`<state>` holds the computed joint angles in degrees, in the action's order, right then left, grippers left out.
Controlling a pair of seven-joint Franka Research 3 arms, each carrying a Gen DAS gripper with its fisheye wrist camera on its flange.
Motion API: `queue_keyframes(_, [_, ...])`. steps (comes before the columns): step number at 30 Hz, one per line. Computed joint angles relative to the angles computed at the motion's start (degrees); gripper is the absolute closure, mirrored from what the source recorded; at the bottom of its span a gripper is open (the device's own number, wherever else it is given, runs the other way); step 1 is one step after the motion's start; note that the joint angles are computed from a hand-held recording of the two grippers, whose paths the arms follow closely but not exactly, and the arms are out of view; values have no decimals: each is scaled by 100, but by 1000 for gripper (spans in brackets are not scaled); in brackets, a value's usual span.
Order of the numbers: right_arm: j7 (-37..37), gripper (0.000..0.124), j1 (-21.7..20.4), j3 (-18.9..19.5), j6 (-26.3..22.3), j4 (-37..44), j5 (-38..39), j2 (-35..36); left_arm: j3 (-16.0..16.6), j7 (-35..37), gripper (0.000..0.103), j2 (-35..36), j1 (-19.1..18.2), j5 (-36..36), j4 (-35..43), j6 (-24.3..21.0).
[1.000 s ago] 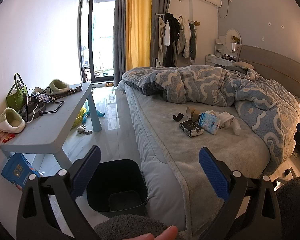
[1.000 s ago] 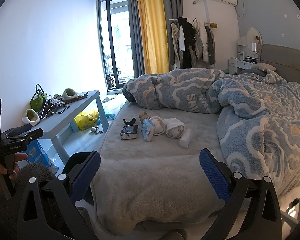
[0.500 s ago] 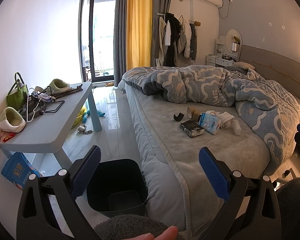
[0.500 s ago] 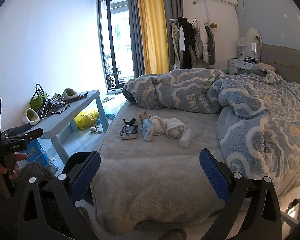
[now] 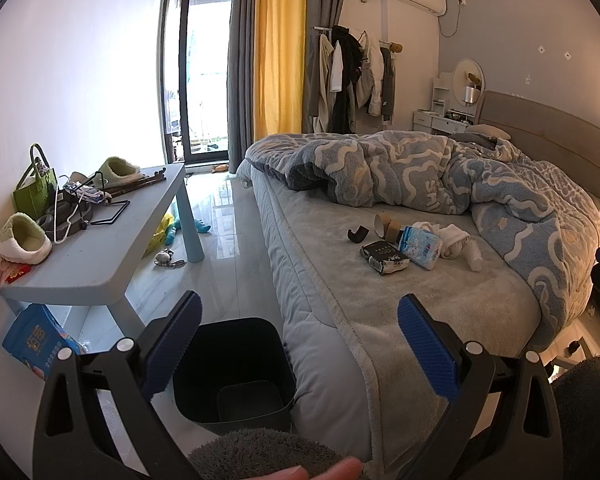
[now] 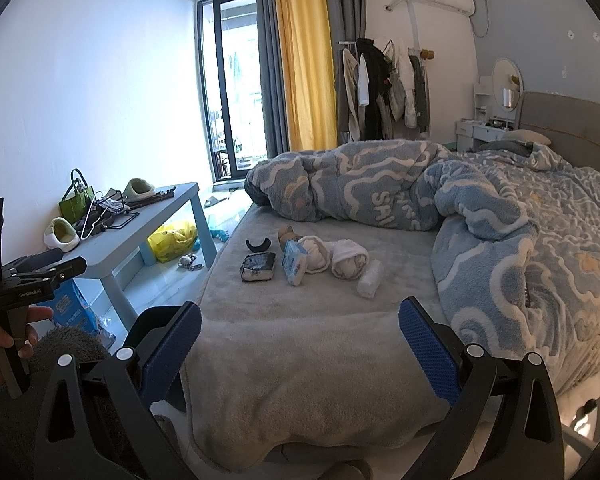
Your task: Collect trash
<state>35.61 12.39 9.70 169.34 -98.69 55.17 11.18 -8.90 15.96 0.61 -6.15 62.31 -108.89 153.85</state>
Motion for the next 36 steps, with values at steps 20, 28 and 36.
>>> queue_keyframes(20, [2502, 24, 310, -371, 360, 1110, -2342, 896, 142, 1092, 3, 663, -62, -995, 888, 383])
queue_keyframes(28, [3644, 24, 496, -724, 184, 1956, -3456, 1638, 366, 1859, 3, 1255, -212, -1673, 1435, 654])
queue_keyframes(36, [3923, 24, 458, -661, -126, 3411, -3862, 2643, 485, 2389, 3, 1720, -310, -2005, 1957, 650])
